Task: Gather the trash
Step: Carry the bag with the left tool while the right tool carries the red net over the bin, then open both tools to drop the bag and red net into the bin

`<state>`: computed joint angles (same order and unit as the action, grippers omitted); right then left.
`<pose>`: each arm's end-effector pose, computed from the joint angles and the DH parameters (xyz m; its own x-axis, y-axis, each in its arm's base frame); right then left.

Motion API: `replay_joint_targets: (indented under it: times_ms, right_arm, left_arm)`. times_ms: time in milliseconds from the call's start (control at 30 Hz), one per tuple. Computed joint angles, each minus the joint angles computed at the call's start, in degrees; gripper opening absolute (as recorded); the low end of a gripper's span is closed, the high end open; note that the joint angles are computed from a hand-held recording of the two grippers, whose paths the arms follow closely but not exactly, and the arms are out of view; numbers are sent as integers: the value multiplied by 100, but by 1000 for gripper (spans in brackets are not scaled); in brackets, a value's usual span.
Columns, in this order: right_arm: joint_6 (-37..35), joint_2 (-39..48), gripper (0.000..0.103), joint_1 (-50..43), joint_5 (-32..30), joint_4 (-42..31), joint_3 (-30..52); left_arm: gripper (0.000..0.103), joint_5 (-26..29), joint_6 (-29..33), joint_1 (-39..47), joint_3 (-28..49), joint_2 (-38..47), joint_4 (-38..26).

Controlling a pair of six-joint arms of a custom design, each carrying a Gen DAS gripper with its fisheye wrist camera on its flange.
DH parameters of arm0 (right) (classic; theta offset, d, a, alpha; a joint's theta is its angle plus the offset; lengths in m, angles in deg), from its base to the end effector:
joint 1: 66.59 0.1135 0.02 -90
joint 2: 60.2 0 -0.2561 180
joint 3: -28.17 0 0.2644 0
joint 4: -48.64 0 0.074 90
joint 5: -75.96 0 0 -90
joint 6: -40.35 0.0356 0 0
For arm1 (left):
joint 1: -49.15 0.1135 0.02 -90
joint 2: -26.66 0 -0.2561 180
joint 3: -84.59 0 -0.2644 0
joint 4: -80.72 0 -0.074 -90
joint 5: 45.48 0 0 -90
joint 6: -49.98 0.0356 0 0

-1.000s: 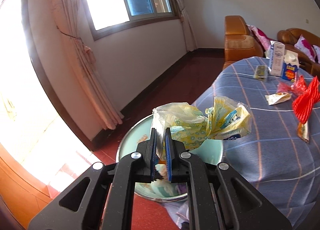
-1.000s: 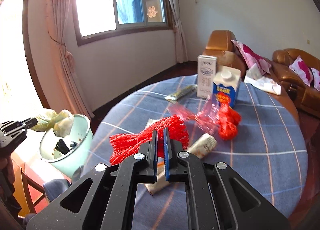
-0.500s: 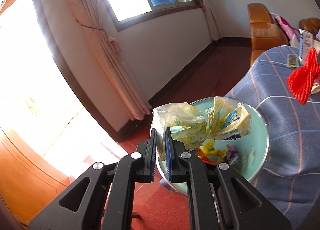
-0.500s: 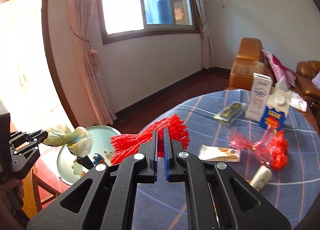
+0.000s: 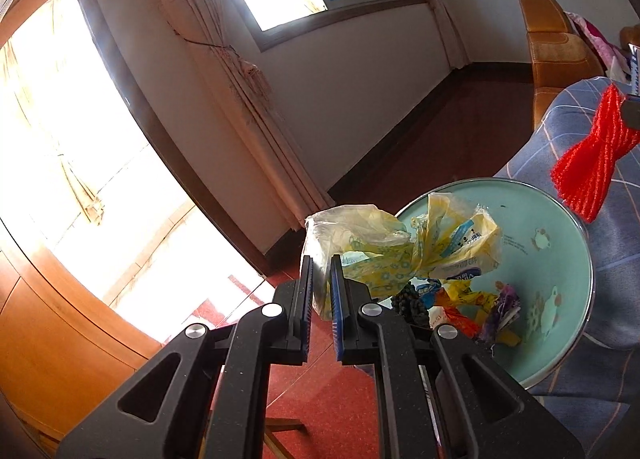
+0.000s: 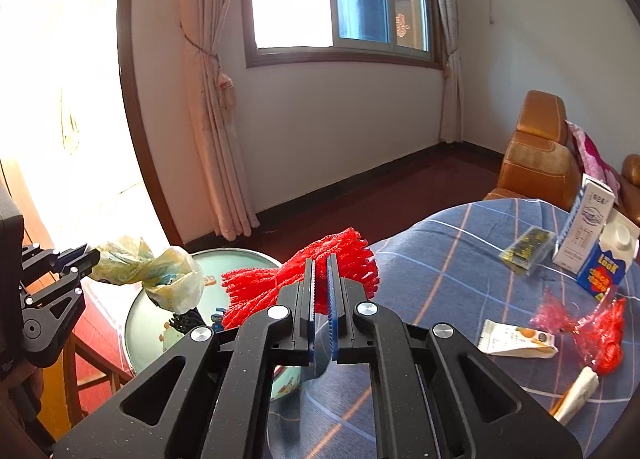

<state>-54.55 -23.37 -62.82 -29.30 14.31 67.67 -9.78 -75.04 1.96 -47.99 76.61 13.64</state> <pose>0.1704 0.0206 0.2225 -0.4973 -0.1154 -0.8599 -0.3307 0.9415 0.0649 0.1248 -0.0921 0.2090 -0.6570 0.2165 -0.7222 -0.1724 0.8894 0.4234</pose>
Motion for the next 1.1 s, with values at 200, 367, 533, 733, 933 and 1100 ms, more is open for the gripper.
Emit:
replay_joint_targets:
  times_ms: [200,367,533,733,933,1100]
  right_arm:
    - [89,299,6,377,256,229,-12]
    - [135,436,6,629,429,329,-39]
    - [180,524,6,847,577,351,-9]
    - [177,562,6,945,644,342,22]
    - [165,624,6,982,664,331,47]
    - [173,632,6,1014,685,323,56]
  left_arm:
    - [8,140,203,200,-120,-66,185]
    - [8,155,228,232,-104,-69,180]
    - [8,203,331,323,-118,-119,238]
    - [8,261,390,350,-153,-142,306]
    - [8,293,396,341,-157,-157,292]
    - [8,293,397,340,-149,-161,278]
